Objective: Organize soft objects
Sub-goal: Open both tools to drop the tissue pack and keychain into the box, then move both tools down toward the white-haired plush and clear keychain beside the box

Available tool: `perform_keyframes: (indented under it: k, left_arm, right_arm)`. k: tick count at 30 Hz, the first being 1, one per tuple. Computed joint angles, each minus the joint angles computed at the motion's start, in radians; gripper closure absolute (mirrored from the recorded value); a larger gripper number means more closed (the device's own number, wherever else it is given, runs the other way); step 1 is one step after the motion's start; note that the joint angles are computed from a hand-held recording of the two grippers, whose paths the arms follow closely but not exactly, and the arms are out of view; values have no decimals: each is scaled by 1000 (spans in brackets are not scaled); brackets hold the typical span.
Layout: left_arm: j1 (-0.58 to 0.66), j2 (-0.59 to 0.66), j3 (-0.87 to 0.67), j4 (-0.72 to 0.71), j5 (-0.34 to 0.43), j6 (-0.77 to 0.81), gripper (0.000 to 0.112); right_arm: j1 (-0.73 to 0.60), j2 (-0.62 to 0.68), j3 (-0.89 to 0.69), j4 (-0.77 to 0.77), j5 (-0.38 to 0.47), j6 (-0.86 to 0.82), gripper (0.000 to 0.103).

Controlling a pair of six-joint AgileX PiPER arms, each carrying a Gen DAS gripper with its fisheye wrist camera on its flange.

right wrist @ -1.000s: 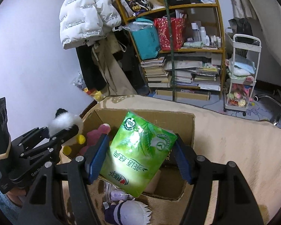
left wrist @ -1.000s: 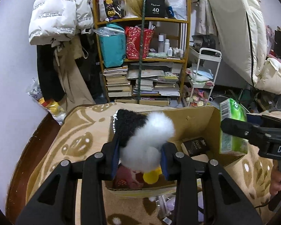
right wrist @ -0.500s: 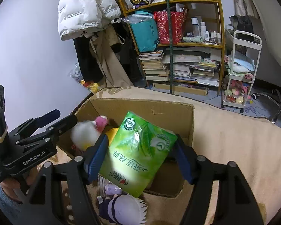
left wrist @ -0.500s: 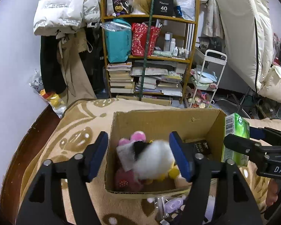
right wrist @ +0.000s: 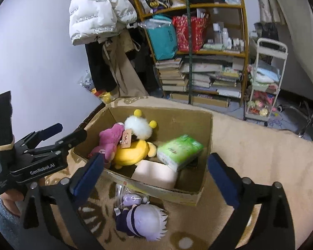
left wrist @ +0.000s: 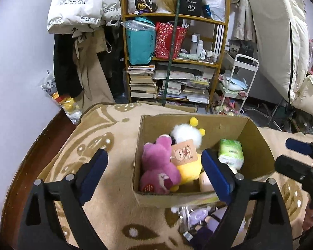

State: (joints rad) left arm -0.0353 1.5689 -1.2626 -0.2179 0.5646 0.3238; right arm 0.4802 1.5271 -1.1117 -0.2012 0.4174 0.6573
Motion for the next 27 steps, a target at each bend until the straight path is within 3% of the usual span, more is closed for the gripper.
perform_keyframes:
  k: [17, 27]
  left_arm:
    - [16, -201, 155, 48, 132, 22, 16]
    - [49, -293, 234, 37, 191, 45, 16]
  right_arm:
    - [158, -150, 129, -225, 109, 291, 0]
    - [215, -189, 220, -148, 101, 322, 0]
